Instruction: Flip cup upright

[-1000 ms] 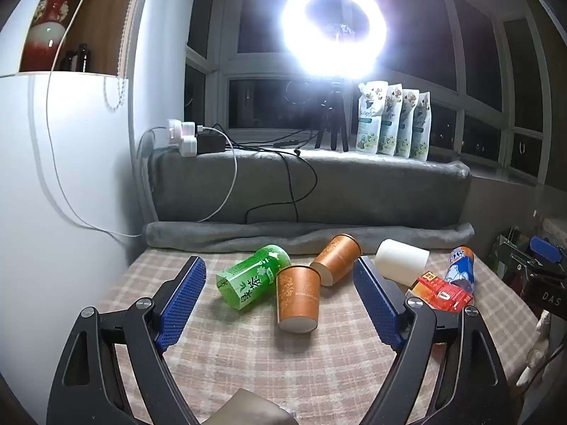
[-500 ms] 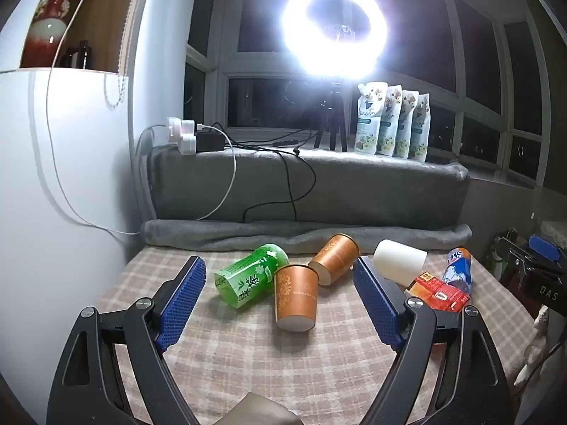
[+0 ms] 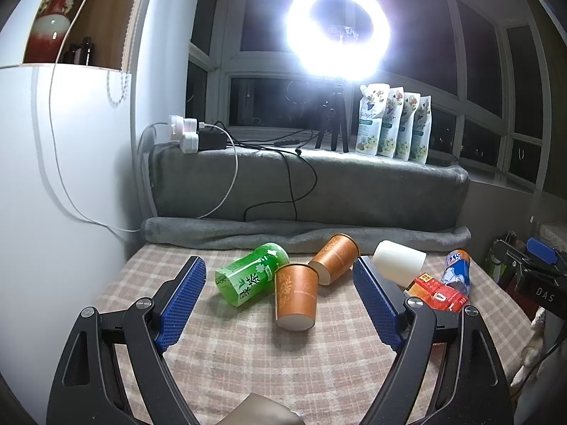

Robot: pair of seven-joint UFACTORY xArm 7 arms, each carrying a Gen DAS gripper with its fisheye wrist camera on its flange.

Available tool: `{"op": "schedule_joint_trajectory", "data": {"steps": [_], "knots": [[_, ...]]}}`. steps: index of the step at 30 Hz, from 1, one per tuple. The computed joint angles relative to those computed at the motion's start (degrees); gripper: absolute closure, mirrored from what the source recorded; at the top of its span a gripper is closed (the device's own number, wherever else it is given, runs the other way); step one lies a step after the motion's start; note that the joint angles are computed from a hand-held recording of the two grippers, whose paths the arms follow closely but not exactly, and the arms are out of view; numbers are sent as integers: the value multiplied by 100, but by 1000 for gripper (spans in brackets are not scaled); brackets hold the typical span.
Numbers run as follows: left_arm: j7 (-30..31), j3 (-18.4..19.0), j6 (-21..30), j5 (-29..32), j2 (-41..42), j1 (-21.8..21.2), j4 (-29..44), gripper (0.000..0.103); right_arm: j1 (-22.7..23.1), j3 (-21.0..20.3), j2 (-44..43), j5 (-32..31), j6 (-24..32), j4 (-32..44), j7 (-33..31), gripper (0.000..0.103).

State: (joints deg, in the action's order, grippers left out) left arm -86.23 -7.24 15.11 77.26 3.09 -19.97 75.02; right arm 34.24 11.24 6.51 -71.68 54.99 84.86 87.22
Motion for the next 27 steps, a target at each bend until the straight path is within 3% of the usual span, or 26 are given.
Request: {"op": "schedule_joint_trajectory", "data": {"steps": [27], "knots": [[21,-4,3,-65,-12,8,-37,18,8,-15,23,12,1,32,-23,3]]}}
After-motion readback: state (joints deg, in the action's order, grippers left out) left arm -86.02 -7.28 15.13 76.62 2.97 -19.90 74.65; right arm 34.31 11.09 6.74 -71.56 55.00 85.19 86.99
